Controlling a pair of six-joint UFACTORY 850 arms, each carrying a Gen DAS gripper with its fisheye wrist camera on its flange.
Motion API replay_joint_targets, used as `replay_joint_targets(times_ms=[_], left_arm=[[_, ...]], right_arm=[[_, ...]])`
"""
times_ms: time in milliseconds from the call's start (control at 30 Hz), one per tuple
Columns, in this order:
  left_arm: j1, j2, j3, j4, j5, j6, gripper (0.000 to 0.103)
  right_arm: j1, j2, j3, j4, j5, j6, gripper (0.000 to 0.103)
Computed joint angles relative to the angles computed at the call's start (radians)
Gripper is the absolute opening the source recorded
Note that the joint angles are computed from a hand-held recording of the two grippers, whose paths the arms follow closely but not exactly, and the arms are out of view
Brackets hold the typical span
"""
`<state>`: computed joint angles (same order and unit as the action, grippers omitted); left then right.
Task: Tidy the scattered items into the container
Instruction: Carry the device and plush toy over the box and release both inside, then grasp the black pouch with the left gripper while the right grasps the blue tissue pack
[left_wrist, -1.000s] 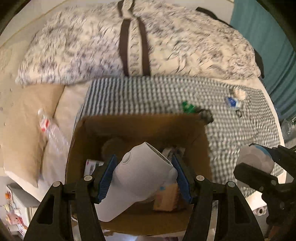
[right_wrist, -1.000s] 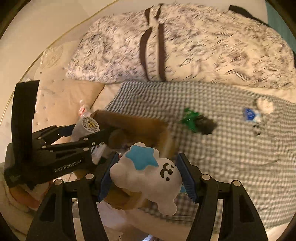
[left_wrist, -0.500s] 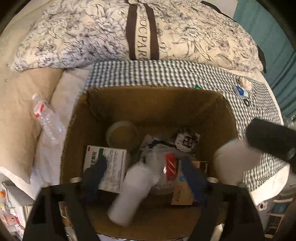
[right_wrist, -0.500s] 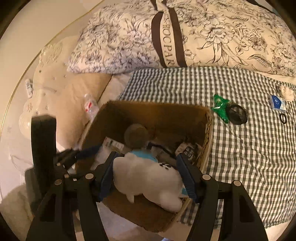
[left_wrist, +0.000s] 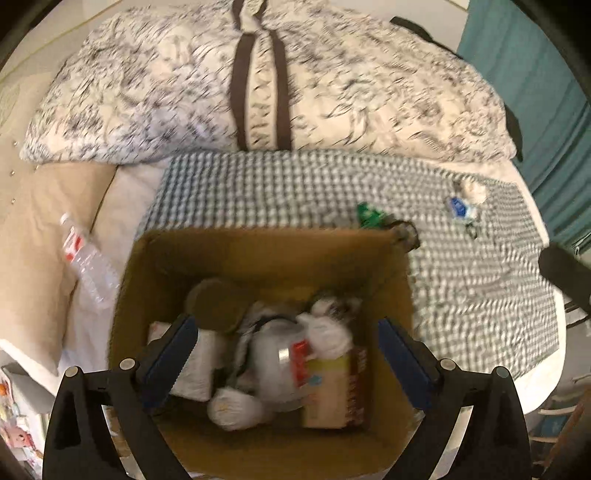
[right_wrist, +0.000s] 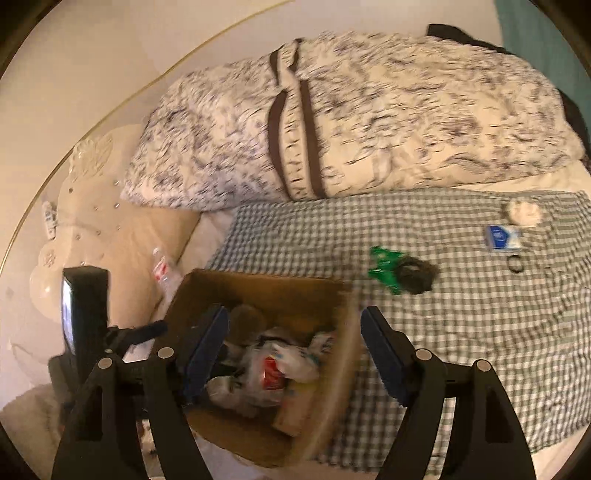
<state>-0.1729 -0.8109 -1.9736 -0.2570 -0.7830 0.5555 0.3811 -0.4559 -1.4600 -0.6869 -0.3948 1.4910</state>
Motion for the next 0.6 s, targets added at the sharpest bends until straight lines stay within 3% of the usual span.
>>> replay_joint_targets(times_ms=[200,400,600], left_arm=[[-0.101,0.014,0.034,0.031,0.039,-0.135,0.100],[-0.218,-0.031,0.010,0.144,0.058,-0.381,0.100],[-0.278,-0.117,-0.078,0.184,0.036,-0.550,0.100]], right_arm=[[-0.054,0.169,0.235,-0.241,-0.033,0.258,0.074],[-0.183,0.266,0.371,-0.123,0.054,0.065,0.074],[-0.316,0.272,0.414,0.198,0.146,-0.395,0.074]])
